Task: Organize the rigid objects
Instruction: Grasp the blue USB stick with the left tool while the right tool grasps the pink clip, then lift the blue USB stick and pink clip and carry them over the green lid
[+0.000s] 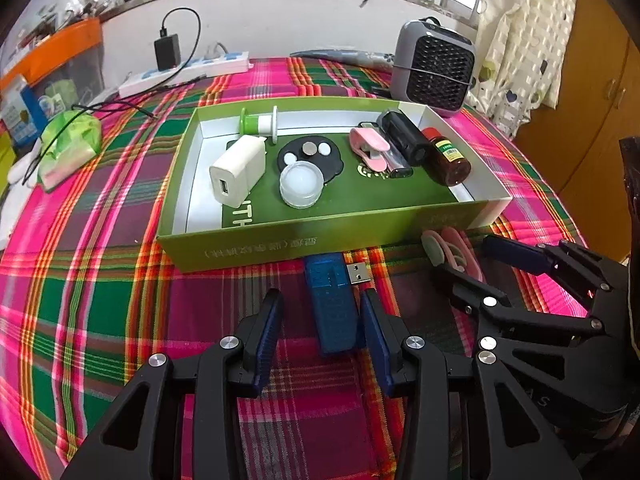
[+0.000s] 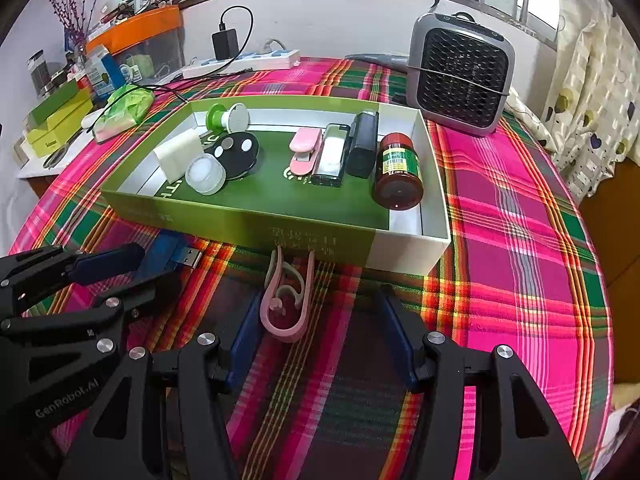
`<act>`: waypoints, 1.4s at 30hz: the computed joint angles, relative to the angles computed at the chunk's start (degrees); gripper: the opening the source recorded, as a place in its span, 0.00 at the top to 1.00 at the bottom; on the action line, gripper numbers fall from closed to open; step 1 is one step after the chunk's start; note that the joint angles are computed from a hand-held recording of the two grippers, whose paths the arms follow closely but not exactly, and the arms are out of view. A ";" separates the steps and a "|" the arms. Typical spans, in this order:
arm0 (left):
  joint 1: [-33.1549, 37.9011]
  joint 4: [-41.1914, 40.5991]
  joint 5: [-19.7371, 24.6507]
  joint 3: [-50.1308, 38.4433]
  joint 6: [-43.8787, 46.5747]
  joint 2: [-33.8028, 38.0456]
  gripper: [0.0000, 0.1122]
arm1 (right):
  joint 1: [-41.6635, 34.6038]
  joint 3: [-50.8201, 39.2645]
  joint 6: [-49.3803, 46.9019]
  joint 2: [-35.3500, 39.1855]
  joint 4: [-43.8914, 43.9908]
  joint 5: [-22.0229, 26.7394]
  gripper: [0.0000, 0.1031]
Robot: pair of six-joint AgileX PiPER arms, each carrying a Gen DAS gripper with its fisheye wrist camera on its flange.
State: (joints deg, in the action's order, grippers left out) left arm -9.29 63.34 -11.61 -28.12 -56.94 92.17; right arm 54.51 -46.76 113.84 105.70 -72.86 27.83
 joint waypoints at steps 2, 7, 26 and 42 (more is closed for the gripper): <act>-0.46 -4.70 0.13 0.27 4.78 0.08 0.65 | 0.12 -0.11 0.01 0.15 -0.10 0.26 0.44; -0.99 -9.93 0.25 0.45 10.15 0.20 0.65 | 0.26 -0.10 0.12 0.22 -0.22 0.47 0.44; 0.69 -11.06 -1.06 0.94 10.93 0.24 0.81 | 0.26 0.83 2.49 -0.50 -1.60 1.05 0.75; 0.85 -11.61 -1.35 1.19 11.61 0.24 0.81 | 0.71 0.76 2.78 -0.26 -1.90 1.15 0.76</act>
